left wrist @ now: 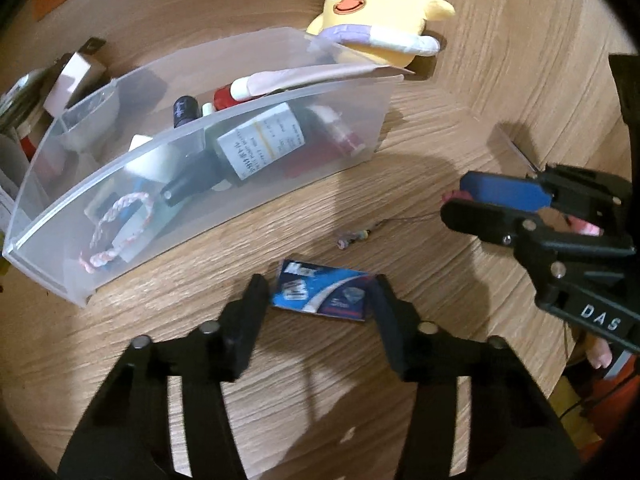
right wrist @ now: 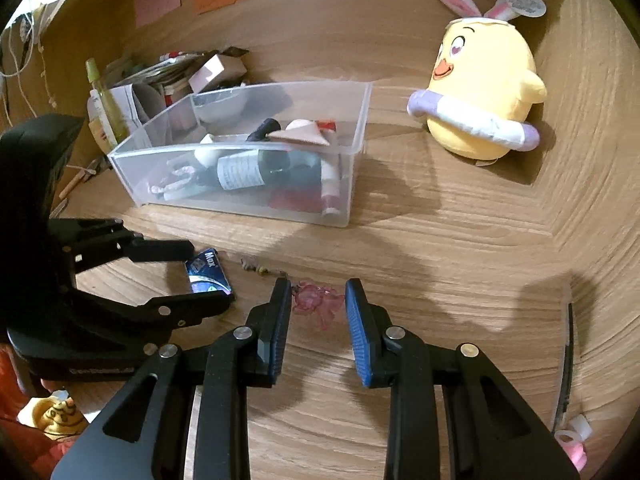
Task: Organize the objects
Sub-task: 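Grasp the blue Max blade pack with the left tool while the right tool grasps the pink beads, then carry the Max pack with the left tool while the right tool carries the pink beads over the box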
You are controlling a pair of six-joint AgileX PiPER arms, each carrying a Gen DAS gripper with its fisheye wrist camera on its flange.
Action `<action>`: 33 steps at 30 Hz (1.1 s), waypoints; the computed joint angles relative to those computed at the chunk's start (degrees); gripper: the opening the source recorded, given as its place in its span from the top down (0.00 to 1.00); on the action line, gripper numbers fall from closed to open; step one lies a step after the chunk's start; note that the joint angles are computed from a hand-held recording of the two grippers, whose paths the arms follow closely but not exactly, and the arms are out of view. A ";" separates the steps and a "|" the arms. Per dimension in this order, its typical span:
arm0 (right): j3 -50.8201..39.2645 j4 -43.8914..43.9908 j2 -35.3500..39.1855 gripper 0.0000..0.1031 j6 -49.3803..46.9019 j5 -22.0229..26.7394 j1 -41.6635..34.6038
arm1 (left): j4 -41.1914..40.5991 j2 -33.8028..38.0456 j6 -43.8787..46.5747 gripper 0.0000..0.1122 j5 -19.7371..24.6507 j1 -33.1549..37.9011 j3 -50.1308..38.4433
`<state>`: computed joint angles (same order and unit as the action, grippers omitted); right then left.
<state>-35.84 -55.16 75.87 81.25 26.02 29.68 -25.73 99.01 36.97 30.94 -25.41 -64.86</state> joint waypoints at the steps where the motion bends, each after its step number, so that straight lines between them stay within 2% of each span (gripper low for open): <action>1: -0.05 -0.25 -0.08 0.75 0.28 0.07 0.08 | -0.25 0.03 0.19 0.56 -0.01 0.07 -0.03; 17: -4.29 -4.69 -1.13 0.75 3.88 2.81 4.29 | -8.30 -2.73 5.05 0.57 0.57 6.20 0.73; 33: -11.27 -10.13 -0.35 0.75 5.83 1.84 5.60 | -17.30 -8.56 10.89 0.57 -0.54 13.09 0.33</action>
